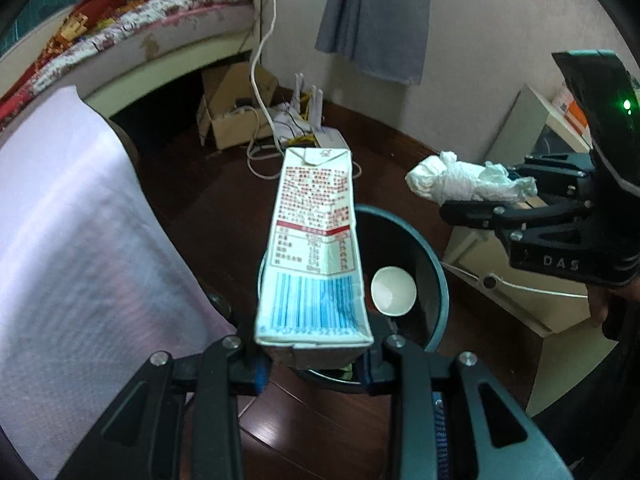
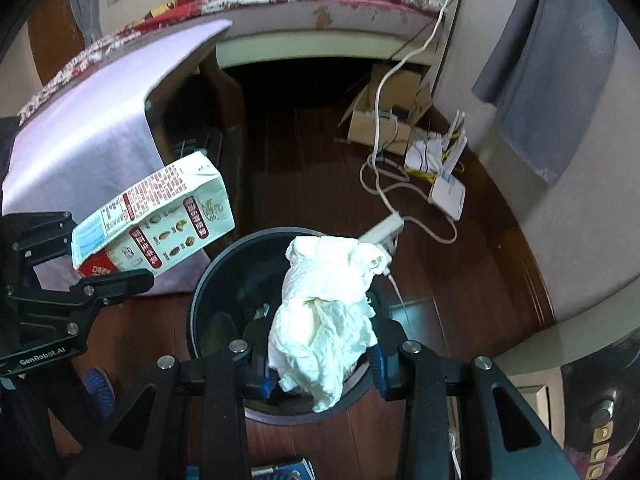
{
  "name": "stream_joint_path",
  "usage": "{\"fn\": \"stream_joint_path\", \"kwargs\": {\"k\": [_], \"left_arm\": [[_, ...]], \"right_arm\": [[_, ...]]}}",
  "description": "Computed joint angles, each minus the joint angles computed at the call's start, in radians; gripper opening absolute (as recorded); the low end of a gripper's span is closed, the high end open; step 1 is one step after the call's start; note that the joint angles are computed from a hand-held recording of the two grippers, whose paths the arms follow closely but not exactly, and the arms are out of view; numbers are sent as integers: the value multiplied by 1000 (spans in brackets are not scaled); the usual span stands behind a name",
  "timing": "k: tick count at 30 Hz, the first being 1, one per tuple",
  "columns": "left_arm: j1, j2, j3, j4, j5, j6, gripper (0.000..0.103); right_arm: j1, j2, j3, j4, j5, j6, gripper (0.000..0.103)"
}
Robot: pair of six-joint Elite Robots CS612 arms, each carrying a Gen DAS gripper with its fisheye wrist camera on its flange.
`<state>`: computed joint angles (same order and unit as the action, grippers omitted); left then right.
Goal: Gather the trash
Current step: 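Carry the tissue and milk carton with both tools over the black bin, then open both tools to drop the tissue and carton into the bin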
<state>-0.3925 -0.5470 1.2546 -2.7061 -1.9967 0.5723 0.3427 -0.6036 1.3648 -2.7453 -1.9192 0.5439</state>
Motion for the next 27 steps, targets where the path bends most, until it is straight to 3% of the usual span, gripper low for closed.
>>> {"fn": "stream_joint_path", "kwargs": {"k": [14, 18, 19, 20, 21, 22, 23, 27], "left_arm": [[-13, 32, -35, 59, 26, -34, 34], [-17, 46, -56, 120, 18, -20, 36], [-16, 47, -57, 136, 11, -21, 37], [-16, 53, -62, 134, 12, -31, 48], [-17, 54, -58, 112, 33, -56, 71], [-17, 56, -50, 70, 51, -93, 80], [-16, 57, -47, 45, 63, -121, 88], [-14, 61, -43, 7, 104, -161, 89]], "right_arm": [[-17, 57, -52, 86, 80, -14, 39], [-24, 73, -72, 108, 106, -25, 40], [-27, 78, -79, 124, 123, -29, 45], [-27, 81, -87, 153, 127, -27, 54], [-26, 91, -105, 215, 101, -14, 84], [-26, 94, -108, 236, 82, -6, 103], [-26, 94, -107, 239, 82, -2, 103], [-29, 88, -97, 267, 79, 32, 103]]}}
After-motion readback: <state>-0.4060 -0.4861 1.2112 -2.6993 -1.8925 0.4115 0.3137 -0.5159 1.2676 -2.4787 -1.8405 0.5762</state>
